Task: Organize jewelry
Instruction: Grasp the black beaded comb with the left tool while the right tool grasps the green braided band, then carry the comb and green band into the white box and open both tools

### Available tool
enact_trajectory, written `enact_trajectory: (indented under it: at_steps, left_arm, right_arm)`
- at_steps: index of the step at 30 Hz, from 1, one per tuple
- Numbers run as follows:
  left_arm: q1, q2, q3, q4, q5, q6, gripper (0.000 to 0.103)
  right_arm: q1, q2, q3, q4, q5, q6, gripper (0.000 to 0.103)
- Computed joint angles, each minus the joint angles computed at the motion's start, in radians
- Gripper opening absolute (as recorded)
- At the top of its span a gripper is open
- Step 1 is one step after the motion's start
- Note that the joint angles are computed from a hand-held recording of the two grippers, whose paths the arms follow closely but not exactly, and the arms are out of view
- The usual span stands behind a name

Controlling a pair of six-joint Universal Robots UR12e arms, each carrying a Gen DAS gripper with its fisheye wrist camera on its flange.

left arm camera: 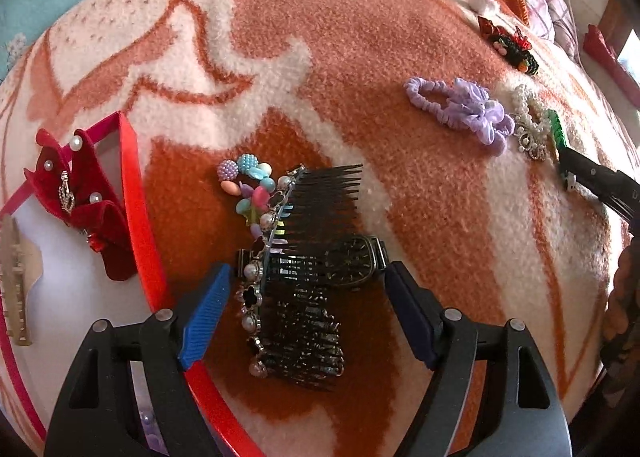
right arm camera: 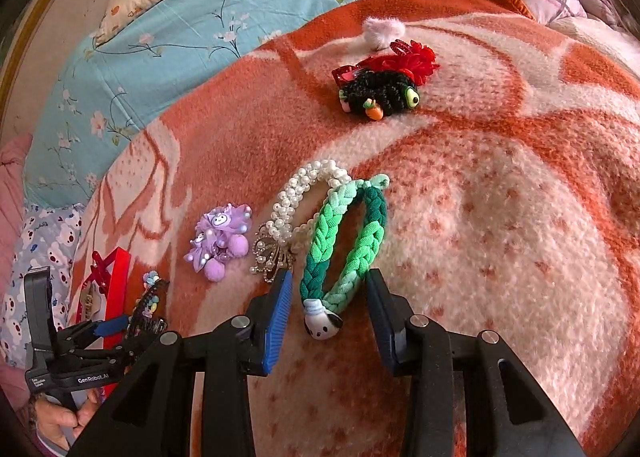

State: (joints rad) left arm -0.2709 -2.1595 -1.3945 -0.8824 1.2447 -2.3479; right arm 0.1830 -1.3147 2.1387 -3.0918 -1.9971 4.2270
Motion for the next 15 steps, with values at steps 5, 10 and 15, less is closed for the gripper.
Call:
enact_trajectory:
  at_steps: [5, 10, 15]
  left_arm:
    - [0.012, -0.003, 0.013, -0.02, -0.055, -0.003, 0.058]
    - [0.019, 0.007, 0.011, -0.033, -0.087, 0.01, 0.049]
    - [0.031, 0.024, -0.008, -0.032, -0.119, -0.011, 0.048]
  right_arm:
    - [0.0, 0.001, 0.001, -0.001, -0.004, -0.002, 0.025]
    - [0.009, 0.0, -0.003, 0.001, -0.024, -0.014, 0.019]
    - [0.021, -0.009, 0.001, -0.016, -0.04, -0.01, 0.018]
